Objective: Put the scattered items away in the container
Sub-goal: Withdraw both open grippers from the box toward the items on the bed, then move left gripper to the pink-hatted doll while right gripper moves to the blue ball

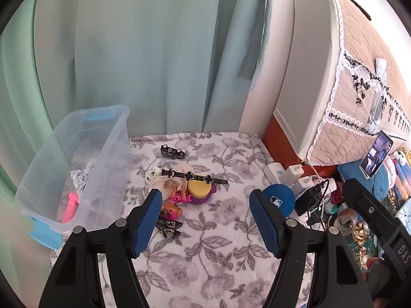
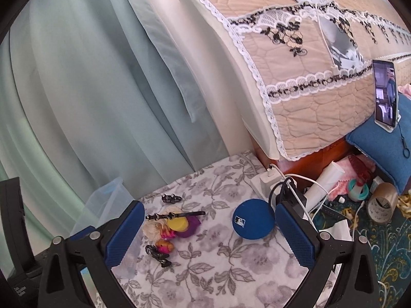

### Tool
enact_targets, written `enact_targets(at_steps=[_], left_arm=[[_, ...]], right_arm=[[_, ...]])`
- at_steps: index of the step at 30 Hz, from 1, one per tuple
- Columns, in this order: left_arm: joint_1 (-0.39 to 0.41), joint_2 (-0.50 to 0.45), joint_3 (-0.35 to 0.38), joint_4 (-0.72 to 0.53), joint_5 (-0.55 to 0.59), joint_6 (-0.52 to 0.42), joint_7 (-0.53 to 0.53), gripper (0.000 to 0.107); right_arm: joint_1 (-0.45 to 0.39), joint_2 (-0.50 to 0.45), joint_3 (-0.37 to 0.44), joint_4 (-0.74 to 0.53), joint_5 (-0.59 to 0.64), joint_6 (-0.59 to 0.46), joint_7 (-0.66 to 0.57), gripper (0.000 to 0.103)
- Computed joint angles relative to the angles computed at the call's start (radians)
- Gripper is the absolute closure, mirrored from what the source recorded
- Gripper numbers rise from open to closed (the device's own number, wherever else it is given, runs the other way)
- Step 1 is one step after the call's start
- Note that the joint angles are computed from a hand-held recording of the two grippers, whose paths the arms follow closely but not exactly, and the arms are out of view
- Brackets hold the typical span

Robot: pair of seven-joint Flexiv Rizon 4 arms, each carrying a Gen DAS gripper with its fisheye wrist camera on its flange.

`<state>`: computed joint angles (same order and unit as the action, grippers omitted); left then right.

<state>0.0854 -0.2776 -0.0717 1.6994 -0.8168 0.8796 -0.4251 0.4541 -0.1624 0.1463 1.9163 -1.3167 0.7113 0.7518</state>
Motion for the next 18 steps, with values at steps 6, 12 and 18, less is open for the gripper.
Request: enact_targets(at_steps=[6,12,18], left_arm=[[0.004,-0.045,0.005,-0.031,0.042,0.036,-0.063,0.035],[0.018,-0.088,0.001,-0.056,0.100,0.037,-0.116,0.035],[0.027,-0.130,-0.006,-0.075,0.147,0.025,-0.160,0.035]], right_arm=[[-0.002,-0.026,-0.004,0.013,0.056,0.006,-0.004,0.000],[-0.021,-0.046,-0.023,0.045,0.052,0.081,0.078,0.000],[-0.019,-0.086,-0.038,0.032,0.084,0.112,0.069,0.000]])
